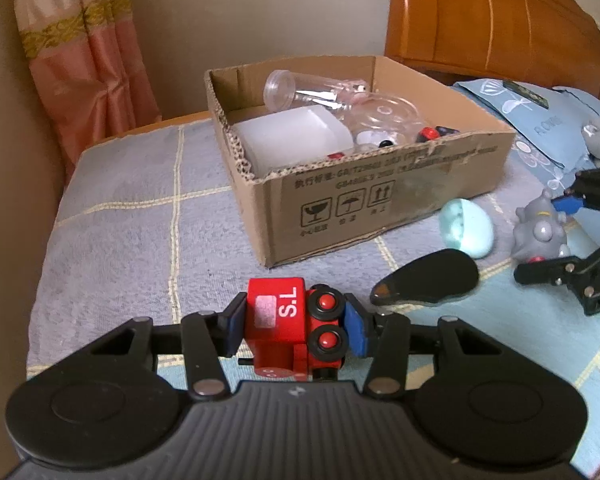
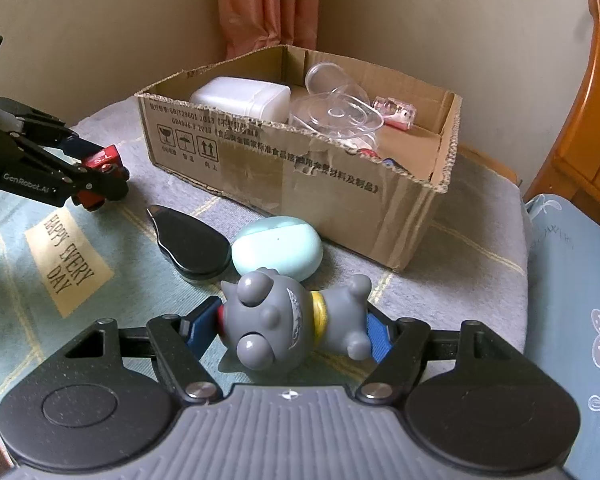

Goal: Organize rigid objects
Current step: 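Grasp the red toy train with the left tool while the right tool grasps the grey cat figure, then carry the train and cat figure into the cardboard box and release both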

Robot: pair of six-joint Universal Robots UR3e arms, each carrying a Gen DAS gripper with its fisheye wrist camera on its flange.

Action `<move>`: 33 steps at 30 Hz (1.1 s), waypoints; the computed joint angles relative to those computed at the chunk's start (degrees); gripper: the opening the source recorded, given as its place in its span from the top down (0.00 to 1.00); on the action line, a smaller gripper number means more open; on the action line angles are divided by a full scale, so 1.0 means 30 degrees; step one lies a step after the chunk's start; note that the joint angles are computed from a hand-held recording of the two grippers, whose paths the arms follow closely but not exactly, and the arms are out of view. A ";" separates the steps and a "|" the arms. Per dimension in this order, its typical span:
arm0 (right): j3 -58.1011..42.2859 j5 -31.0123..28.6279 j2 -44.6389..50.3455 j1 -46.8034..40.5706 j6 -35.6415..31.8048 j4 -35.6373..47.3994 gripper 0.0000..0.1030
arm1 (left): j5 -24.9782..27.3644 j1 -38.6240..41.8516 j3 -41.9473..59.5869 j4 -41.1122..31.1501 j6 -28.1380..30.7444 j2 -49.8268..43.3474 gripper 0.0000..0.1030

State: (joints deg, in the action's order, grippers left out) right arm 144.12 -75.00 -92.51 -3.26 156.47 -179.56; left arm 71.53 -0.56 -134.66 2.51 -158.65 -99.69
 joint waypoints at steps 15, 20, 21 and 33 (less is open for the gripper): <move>-0.1930 0.2836 -0.6628 -0.2265 -0.2511 0.8612 0.25 | -0.1234 -0.0162 0.3770 -0.9844 0.1984 0.4951 0.53; -0.3839 0.2505 -0.5547 -0.1975 -0.2229 0.8576 0.25 | -0.1042 -0.1047 0.6547 -1.0223 0.1708 0.3622 0.53; -0.4274 0.2414 -0.5208 -0.1892 -0.2137 0.8499 0.25 | -0.1044 -0.1144 0.7104 -1.0224 0.1659 0.3245 0.53; -0.8913 0.1789 -0.1617 -0.0969 -0.1547 0.8430 0.25 | 0.0474 -0.2514 1.7523 -1.1596 -0.0188 -0.4449 0.53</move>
State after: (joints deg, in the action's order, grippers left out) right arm 117.38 -69.63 -97.36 -6.16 151.83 -154.27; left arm 72.95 -8.10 -82.09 -32.28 -159.22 -113.04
